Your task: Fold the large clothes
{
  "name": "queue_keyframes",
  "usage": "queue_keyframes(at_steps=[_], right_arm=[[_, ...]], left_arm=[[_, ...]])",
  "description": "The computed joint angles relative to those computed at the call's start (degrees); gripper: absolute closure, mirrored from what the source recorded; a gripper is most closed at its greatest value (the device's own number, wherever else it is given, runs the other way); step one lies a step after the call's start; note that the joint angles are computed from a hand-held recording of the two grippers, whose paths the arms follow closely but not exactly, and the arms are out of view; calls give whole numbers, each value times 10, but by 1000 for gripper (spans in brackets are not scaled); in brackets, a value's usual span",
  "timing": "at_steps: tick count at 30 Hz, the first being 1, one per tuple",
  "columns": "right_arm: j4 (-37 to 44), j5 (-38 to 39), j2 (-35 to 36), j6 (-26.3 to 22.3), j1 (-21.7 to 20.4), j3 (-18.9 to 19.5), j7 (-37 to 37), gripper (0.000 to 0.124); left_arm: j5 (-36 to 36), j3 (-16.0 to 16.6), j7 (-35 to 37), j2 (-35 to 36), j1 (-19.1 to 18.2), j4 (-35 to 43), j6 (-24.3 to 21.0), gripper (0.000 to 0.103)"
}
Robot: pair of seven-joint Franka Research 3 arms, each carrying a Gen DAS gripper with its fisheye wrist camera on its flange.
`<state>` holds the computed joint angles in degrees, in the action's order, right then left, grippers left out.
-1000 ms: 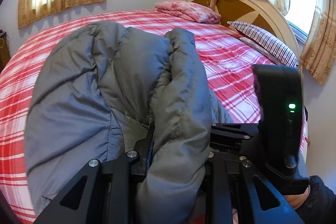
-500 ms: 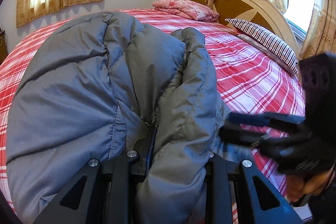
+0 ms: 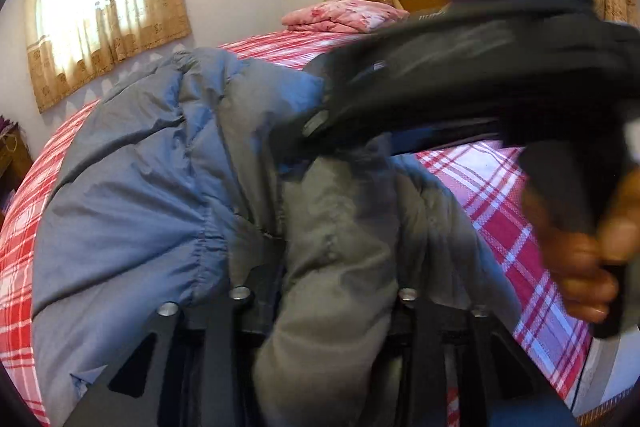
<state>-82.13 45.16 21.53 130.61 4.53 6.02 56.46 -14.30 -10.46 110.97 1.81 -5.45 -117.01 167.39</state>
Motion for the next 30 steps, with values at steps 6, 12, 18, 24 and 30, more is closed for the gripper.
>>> queue_keyframes(at_steps=[6,12,18,24,30], right_arm=[[26,-39,26,-13,6,1,3,99],[14,-21,29,-6,-2,4,-10,103],[-26,-37,-1,16,-1,-3,-46,106],[-56,-19,-29,17,-15,-11,-90,107],[-67,-12,-40,4,-20,-20,-86,106]], left_arm=[[-59,13,95,-47,-6,-16,-68,53],[-153,79,232,-149,-42,-86,-130,49],[-312,194,301,-210,-38,-72,-291,49],[-320,188,186,-92,49,65,-283,30],[-283,137,58,90,77,245,-346,30]])
